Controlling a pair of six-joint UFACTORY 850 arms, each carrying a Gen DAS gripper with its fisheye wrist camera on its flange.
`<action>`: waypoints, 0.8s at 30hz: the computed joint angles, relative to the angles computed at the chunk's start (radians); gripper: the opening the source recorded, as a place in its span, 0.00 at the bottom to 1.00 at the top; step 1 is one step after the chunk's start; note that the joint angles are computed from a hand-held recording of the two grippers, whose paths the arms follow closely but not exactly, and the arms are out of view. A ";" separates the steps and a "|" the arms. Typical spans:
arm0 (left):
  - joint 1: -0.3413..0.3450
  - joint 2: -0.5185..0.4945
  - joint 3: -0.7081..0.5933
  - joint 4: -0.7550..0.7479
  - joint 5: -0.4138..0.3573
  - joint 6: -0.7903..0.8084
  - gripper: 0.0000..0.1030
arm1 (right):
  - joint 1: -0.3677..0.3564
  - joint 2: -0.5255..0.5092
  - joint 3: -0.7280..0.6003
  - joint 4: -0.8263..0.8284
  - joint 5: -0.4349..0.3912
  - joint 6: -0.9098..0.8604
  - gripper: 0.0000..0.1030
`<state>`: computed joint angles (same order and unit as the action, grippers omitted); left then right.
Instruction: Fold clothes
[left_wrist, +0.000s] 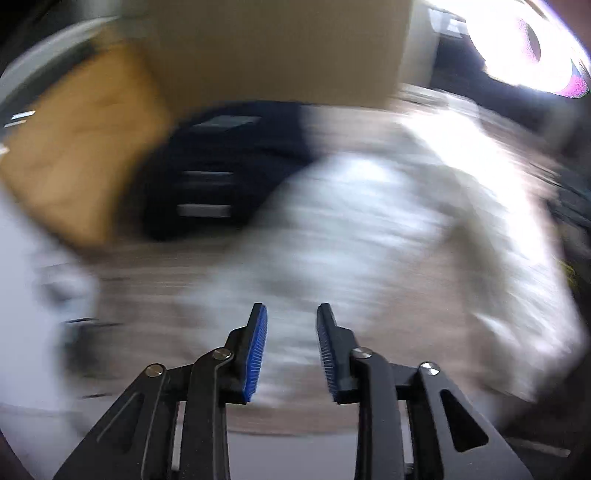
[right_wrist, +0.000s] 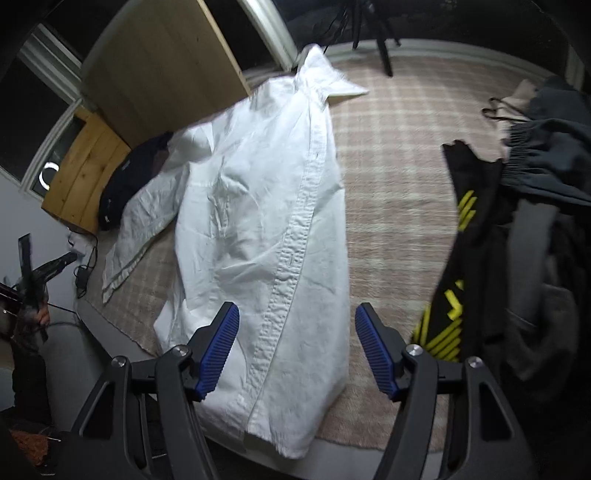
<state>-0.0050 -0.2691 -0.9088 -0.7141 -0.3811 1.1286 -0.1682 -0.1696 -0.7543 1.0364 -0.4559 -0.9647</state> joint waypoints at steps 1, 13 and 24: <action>-0.031 -0.001 0.016 -0.048 -0.063 0.075 0.27 | 0.005 -0.021 -0.012 -0.011 -0.007 0.008 0.61; -0.253 -0.138 0.049 -0.016 -0.189 0.196 0.28 | 0.055 0.024 0.115 -0.034 -0.087 0.035 0.57; -0.120 -0.056 0.050 -0.156 -0.360 0.290 0.01 | -0.014 0.073 0.224 0.045 -0.027 0.012 0.50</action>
<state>-0.1248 -0.3252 -0.8586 -0.8703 -0.7411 1.4185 -0.1818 -0.0971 -0.5305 1.0816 -0.4830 -0.9524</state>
